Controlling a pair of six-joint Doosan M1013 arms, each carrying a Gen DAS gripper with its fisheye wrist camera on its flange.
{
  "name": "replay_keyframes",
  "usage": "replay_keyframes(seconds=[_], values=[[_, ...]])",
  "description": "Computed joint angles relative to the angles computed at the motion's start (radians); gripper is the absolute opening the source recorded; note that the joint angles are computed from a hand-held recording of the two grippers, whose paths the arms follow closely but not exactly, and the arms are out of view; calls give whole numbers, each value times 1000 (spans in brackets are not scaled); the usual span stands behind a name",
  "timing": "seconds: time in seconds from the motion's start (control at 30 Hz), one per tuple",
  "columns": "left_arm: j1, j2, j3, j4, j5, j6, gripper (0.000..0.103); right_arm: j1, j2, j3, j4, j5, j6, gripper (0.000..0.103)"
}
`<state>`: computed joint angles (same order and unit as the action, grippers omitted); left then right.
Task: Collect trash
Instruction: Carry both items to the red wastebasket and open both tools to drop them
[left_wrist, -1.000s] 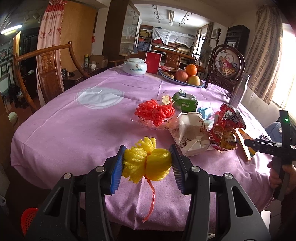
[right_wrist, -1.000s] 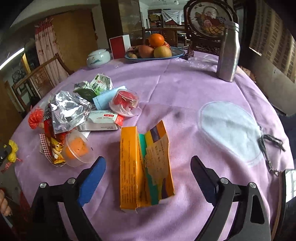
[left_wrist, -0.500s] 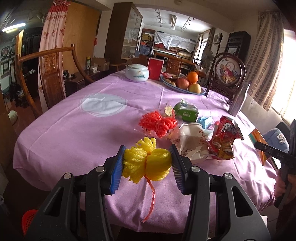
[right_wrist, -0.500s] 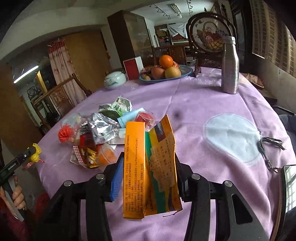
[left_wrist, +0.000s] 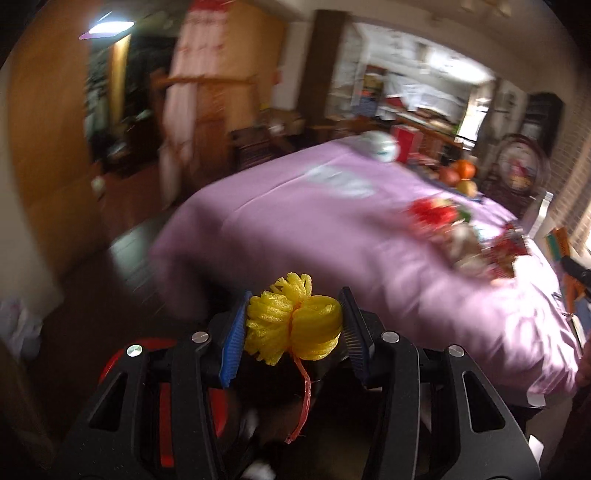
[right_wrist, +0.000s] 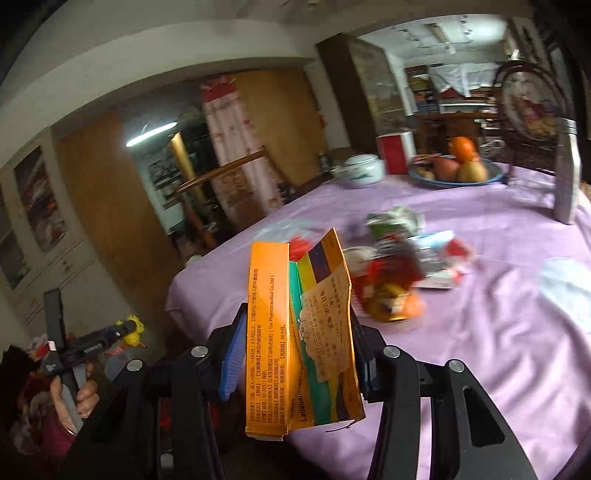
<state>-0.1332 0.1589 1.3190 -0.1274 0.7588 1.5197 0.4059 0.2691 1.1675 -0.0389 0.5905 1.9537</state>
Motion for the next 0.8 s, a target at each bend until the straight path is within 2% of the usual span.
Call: replay_keyframes(seconds=[0.1,0.17,0.23,0.3,0.37,0.4,0.53,0.7,0.8], values=[[47,-20,68,71,8,-120,48,22,36,-53,85,33,-97,48],[76,-14,87,65,15,-157,49,38,59,-87,117,56,-129,48],[95,4,87,82,38,-191,56,53,81,-117,134,79,-142,48],[97,19,89,158,50,-269,71,67,105,-152,154,108,-157,48],[100,24,96,219,48,-332,91,81,127,-182,160,137,-166,49],[103,23,101,232,41,-349,93,90,142,-205,164,157,-171,49],[118,28,102,296,33,-458,94,111,209,-299,214,233,-213,49],[124,24,119,490,7,-688,96,145,313,-448,282,356,-265,49],[120,26,127,628,24,-807,96,166,401,-581,313,458,-287,49]])
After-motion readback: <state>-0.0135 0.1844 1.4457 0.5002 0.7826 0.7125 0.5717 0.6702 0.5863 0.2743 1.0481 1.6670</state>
